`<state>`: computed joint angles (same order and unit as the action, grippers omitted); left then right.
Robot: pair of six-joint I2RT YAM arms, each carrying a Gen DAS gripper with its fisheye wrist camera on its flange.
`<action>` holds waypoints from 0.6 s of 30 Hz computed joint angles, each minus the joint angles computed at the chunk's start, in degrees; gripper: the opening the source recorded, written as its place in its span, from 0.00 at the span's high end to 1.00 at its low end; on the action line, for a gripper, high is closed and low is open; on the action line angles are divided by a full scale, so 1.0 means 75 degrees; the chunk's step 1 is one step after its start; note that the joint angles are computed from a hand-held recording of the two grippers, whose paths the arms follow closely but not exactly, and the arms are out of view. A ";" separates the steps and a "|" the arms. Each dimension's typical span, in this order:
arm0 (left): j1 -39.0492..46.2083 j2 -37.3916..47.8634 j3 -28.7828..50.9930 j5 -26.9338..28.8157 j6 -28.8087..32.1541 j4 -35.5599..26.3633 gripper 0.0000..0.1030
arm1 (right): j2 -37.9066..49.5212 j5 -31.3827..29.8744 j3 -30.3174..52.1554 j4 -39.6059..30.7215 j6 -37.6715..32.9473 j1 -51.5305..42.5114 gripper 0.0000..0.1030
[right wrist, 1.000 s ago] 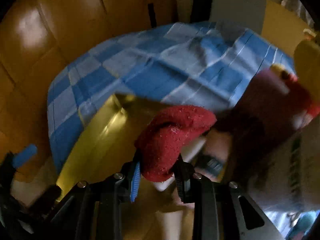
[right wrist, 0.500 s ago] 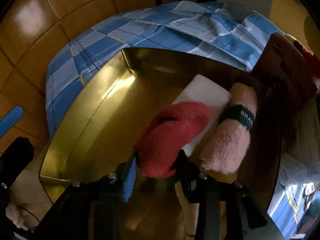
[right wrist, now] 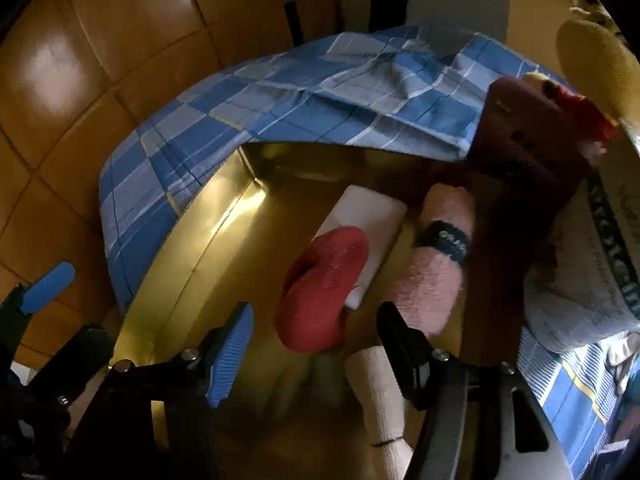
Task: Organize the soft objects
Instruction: 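Withdraw the right gripper from the gold tray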
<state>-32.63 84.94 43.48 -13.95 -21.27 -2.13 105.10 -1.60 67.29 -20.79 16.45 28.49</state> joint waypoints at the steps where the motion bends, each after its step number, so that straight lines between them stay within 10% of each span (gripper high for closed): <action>1: 0.0002 0.0005 -0.0003 0.0045 -0.0005 -0.0001 0.09 | -0.0130 0.0061 -0.0111 0.0052 -0.0005 0.0008 0.37; 18: -0.0923 0.0447 0.0646 0.0036 0.0460 -0.0152 0.09 | -0.3806 0.0790 -0.3206 0.0236 -0.0440 -0.0872 0.37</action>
